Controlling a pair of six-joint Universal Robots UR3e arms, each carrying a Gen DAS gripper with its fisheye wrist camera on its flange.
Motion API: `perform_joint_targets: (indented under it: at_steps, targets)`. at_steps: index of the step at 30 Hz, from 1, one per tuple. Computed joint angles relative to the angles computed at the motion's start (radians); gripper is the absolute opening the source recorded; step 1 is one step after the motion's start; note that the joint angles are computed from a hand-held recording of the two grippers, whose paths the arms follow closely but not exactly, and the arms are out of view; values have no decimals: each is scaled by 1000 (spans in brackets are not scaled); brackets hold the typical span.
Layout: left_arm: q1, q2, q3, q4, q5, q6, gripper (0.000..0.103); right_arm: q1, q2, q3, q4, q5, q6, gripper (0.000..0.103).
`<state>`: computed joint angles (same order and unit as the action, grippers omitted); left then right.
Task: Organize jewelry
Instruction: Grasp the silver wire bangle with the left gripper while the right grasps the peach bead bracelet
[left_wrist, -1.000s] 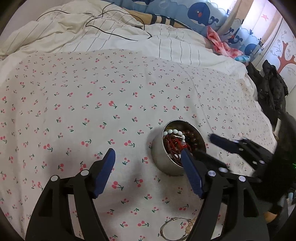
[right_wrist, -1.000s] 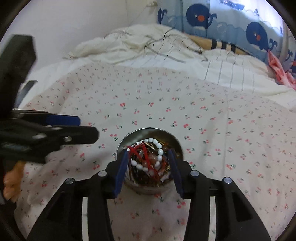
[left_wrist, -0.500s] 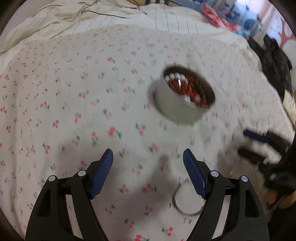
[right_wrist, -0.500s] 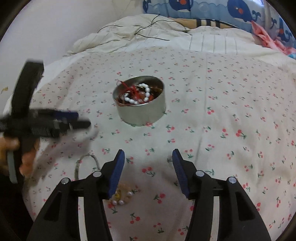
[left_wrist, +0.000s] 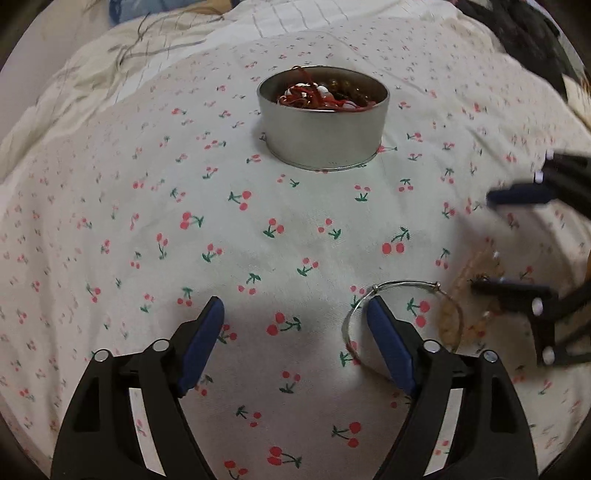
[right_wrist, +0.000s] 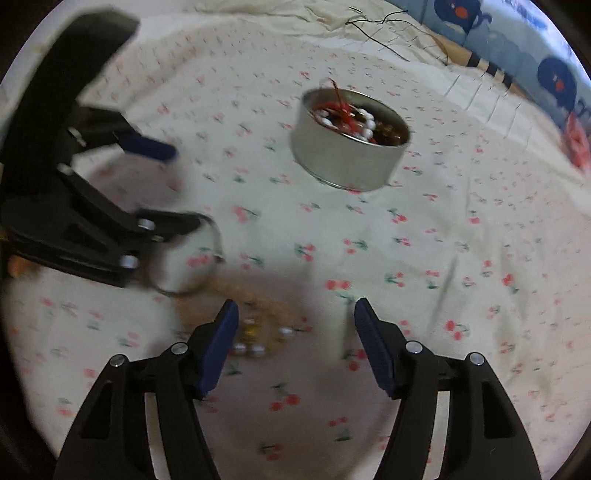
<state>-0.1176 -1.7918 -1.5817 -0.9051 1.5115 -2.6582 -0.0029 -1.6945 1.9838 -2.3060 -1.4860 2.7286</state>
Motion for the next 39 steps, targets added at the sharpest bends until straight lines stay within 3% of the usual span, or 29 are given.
perform_joint_targets:
  at_steps: [3, 5, 7, 10, 12, 16, 19, 21, 22, 23, 24, 25, 26, 27, 29, 35, 39]
  targets:
    - [10, 3, 13, 4, -6, -23, 79, 17, 29, 19, -105, -65, 76, 69]
    - [19, -19, 32, 34, 39, -90, 79, 21, 49, 25, -169, -126, 144, 69]
    - [43, -24, 51, 21, 38, -131, 79, -41, 23, 26, -144, -74, 172, 69]
    - [100, -15, 92, -71, -89, -118, 79, -165, -36, 15, -32, 111, 141, 69]
    - [95, -26, 110, -117, -116, -92, 79, -225, -71, 4, 51, 217, 104, 69]
    - [22, -20, 47, -47, -18, -49, 79, -207, -58, 3, 62, 237, 91, 69]
    - [48, -15, 57, -80, -68, -67, 79, -175, -48, 6, 51, 248, 89, 69]
    - [67, -21, 64, -97, -102, -101, 78, -132, -23, 8, 13, 191, 107, 69]
    - [70, -30, 75, -103, -112, -108, 75, -119, -7, 6, 5, 168, 114, 67]
    - [70, -31, 74, -107, -125, -106, 64, -117, -3, 9, 6, 165, 118, 54]
    - [70, -28, 75, -117, -133, -99, 53, -117, 2, 11, 1, 167, 122, 48]
    - [70, -4, 51, -123, -144, -87, 46, -114, -6, 17, 1, 158, 124, 35]
    - [69, -3, 54, -132, -148, -81, 30, -108, 1, 17, -12, 146, 125, 20]
    - [65, -6, 65, -144, -152, -78, 20, -109, 1, 17, -10, 152, 124, 13]
    - [66, -7, 70, -150, -157, -74, 4, -115, -6, 21, -9, 168, 118, 8]
    - [120, -2, 104, -188, -252, -64, 3, -171, -55, 34, -11, 259, 117, 8]
    - [126, -4, 108, -181, -261, -71, 3, -224, -91, 45, 2, 322, 117, 8]
